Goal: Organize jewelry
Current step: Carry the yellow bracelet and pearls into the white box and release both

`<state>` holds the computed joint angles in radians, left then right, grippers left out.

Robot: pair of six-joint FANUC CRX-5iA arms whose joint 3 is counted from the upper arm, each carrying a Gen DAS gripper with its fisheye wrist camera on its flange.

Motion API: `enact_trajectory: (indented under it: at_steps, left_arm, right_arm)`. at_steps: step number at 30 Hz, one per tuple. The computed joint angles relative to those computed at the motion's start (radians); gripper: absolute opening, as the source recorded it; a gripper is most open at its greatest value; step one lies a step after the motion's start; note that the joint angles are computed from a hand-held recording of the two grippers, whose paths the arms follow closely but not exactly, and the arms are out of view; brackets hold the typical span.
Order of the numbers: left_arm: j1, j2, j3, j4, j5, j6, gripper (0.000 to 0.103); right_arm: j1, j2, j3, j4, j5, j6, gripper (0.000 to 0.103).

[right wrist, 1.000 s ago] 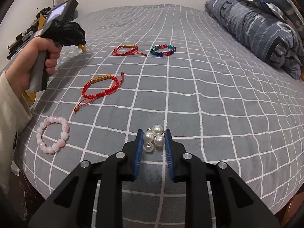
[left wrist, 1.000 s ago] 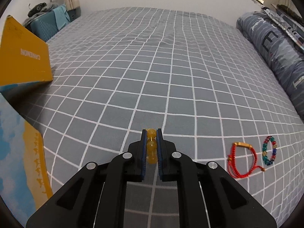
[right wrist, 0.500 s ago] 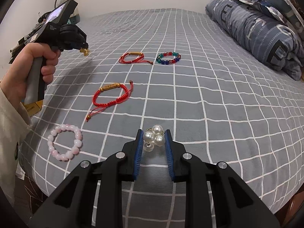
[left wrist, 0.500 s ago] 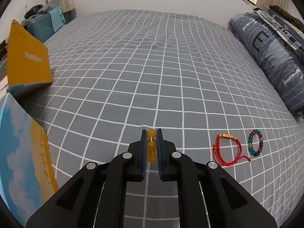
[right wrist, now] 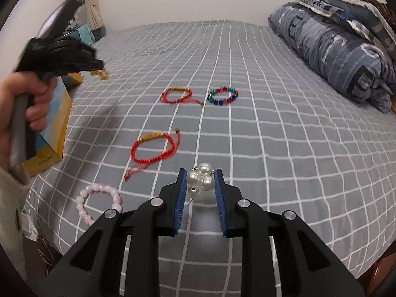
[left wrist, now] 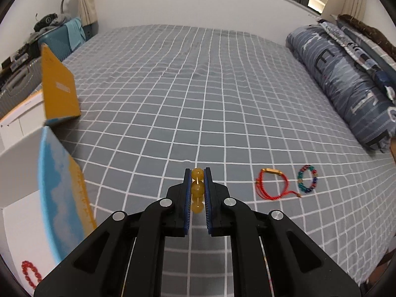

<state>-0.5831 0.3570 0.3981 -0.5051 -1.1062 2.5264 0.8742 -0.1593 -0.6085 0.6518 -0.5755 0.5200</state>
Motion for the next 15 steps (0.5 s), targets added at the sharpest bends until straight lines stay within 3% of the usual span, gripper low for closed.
enact_trajectory:
  at_steps: [7,15]
  left_arm:
    - [-0.07,-0.123,-0.066,-0.092,-0.034,0.043,0.009]
    - [-0.127,-0.295,-0.165,-0.184,-0.121,0.115,0.009]
  right_arm:
    - [-0.028,0.034,0.118,-0.124,-0.005,0.139,0.022]
    - [0.009,0.118,0.276,-0.12,-0.009,0.195,0.022]
